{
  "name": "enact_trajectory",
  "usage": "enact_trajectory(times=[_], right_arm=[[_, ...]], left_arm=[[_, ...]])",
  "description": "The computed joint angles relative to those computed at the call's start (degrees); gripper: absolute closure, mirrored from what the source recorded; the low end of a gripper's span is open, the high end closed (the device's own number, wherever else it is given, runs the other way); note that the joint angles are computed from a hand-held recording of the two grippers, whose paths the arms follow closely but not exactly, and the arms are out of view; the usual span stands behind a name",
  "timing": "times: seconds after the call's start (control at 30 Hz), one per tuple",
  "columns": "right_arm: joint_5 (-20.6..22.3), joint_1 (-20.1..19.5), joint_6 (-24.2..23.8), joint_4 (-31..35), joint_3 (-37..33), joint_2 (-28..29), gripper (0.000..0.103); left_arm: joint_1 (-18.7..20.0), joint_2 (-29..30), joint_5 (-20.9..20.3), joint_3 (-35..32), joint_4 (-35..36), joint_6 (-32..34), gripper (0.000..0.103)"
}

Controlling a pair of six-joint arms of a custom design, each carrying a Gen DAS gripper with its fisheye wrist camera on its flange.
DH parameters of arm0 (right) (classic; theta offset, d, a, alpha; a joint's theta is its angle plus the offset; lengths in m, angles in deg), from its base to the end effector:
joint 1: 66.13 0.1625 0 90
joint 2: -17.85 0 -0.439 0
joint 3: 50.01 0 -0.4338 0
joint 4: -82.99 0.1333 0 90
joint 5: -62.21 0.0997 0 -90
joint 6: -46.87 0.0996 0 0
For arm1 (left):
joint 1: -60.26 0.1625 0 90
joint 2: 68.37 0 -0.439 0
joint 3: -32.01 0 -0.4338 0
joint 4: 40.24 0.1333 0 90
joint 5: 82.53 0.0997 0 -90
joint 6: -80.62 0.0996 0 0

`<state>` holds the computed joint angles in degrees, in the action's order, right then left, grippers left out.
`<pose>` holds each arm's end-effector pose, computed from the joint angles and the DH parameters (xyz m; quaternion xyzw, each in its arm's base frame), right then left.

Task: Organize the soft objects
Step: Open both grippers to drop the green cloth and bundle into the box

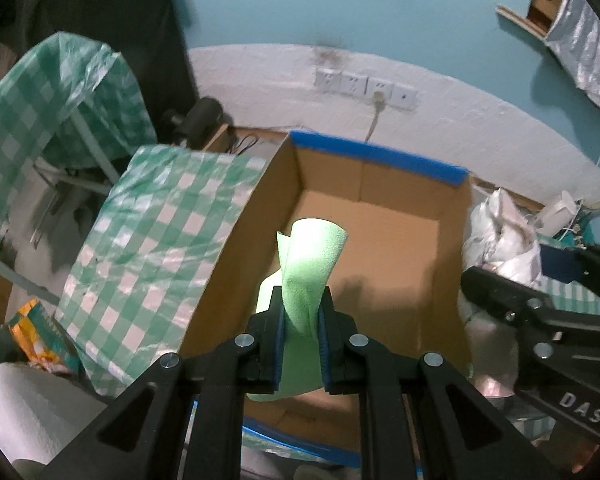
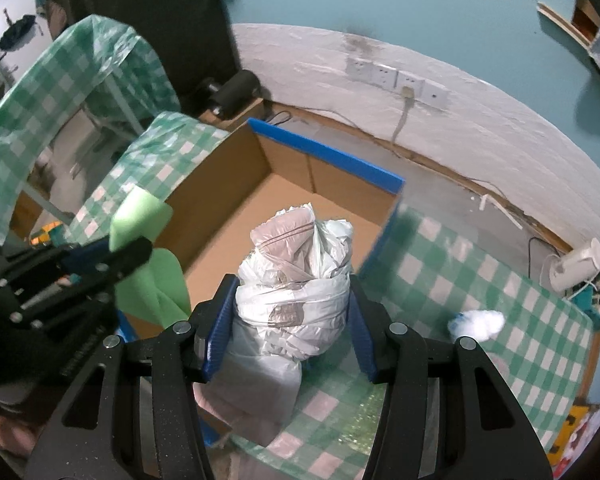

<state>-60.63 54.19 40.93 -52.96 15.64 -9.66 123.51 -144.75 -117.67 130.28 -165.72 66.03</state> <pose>0.4928 -0.6857 0.0280 0.2795 -0.9155 0.1234 0.2619 -0.0856 -0.6470 0.3951 0.0392 0.8822 -0.2597 0.3909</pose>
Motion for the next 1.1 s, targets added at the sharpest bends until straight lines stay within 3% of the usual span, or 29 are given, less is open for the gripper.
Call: enact_trajectory(times=[0.2, 0.37, 0.43, 0.57, 0.77, 1.1], right_arm=[[0.12, 0.18, 0.80, 2.90, -3.57, 3.00, 0.048], [-2.42, 0.53, 1.16, 4.40, -5.36, 4.70, 0.039], [-3.19, 0.64, 0.89, 3.51, -5.24, 4.90, 0.032], [-4.05, 0.55, 1.27, 1.96, -4.40, 4.42, 0.029], [-3.81, 0.39, 1.80, 0.66, -2.85, 3.06, 0.029], [-4.65, -0.84, 3.22, -2.87, 3.76, -2.12, 0.029]], left_arm=[[0.87, 0.16, 1.15, -0.28, 3.27, -2.37, 0.084], [0.70, -0.26, 4.02, 0.75, 1.62, -1.78, 0.057], [0.68, -0.62, 4.00, 0.84, 1.37, -1.97, 0.054], [0.69, -1.13, 3.15, 0.90, 0.26, -1.75, 0.048], [-0.19, -1.16, 3.26, 1.93, -2.07, 0.53, 0.040], [-2.28, -1.02, 3.00, 3.39, -3.83, 3.26, 0.038]])
